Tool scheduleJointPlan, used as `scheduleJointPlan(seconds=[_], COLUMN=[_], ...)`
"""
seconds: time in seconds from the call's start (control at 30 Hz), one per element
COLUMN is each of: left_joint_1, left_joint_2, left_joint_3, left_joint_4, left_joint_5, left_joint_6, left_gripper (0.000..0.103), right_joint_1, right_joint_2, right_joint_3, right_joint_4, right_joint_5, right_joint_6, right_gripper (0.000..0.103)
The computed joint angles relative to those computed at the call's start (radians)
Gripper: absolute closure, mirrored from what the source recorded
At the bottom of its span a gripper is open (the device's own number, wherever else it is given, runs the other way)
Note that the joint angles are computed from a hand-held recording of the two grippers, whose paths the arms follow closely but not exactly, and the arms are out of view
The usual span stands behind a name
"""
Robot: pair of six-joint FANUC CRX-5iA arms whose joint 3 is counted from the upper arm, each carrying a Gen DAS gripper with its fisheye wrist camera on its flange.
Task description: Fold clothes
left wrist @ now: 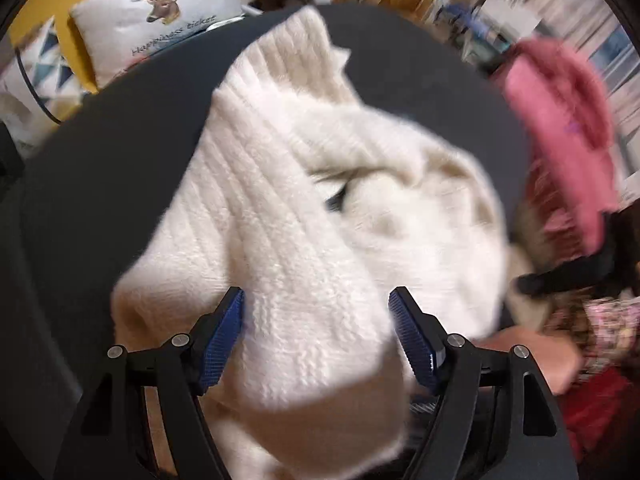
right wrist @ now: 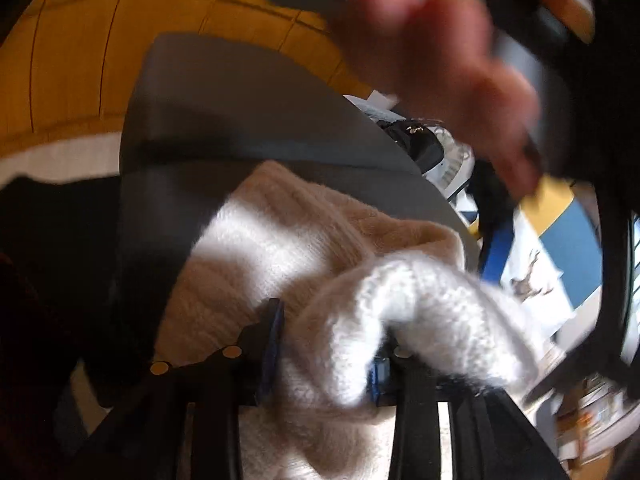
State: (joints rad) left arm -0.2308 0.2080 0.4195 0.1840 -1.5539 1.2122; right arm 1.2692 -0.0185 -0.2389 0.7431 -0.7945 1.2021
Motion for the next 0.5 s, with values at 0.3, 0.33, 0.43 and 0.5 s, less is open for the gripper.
scheduleJointPlan(seconds=[0.3,0.33,0.43,0.5], left_joint_1=[0.133,0.17,0.261,0.305], left_joint_2=[-0.146,-0.175,-0.263,-0.331], left_joint_3=[-0.218,-0.266,-0.419,-0.537], left_joint_4=[0.096,0.147,0.298,0.418], left_joint_5=[0.193,0.229,0.335,0.417], left_joint_6=[0.119,0.127,0.118,0.077], left_gripper=[0.09,0.09,0.09,0.09], right_joint_1=[-0.009,-0.013,-0.051,-0.095], right_joint_2=[-0.059,-0.08,-0.171,-0.23], right_joint_3=[-0.077,-0.098,-0.145,-0.142], right_joint_4=[0.051,0.063,0.009,-0.114], right_joint_5=[0.039,0.053,0.118,0.163], right_joint_6=[-0.095,-0.115,-0.184,-0.212], right_gripper=[0.067,0.067,0.067,0.066])
